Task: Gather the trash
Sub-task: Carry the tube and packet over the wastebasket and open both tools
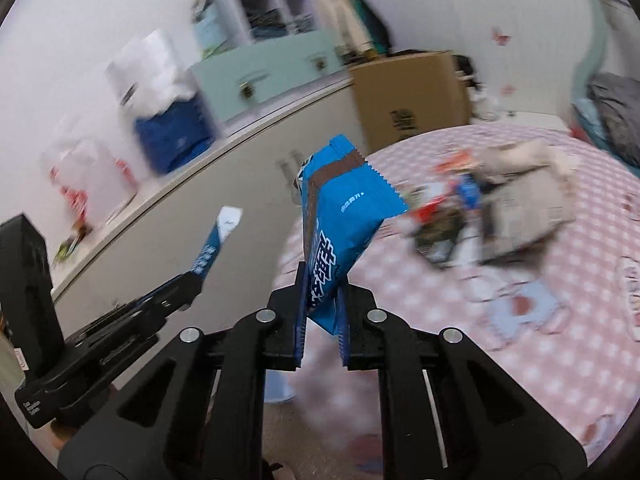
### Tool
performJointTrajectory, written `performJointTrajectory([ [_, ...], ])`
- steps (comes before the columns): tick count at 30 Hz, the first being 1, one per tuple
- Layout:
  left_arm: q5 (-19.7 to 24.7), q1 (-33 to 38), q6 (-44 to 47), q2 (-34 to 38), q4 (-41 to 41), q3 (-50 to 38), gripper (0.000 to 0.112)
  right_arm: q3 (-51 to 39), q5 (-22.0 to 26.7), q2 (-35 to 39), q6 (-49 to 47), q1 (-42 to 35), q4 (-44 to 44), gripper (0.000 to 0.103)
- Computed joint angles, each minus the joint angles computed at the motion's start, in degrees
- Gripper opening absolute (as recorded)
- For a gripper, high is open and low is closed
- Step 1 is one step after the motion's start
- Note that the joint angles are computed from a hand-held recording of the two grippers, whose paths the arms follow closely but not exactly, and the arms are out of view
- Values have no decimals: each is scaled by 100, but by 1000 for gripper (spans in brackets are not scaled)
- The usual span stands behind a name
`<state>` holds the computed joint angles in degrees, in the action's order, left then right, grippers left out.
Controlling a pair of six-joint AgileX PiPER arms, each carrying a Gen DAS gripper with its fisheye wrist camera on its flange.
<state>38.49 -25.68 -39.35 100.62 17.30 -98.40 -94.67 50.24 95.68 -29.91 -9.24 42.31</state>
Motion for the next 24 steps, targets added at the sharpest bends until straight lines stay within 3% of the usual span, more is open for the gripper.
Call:
performJointTrajectory([
  [5, -155, 495, -272, -416, -20, 881, 13, -46, -104, 289, 212, 961, -374, 13],
  [11, -215, 1208, -148, -429, -399, 1518, 13, -239, -330, 893, 610, 1935, -892, 13],
  [24, -309, 2215, 304, 357, -926, 1615, 14, -838, -640, 2127, 1253, 2625, -1502, 13],
])
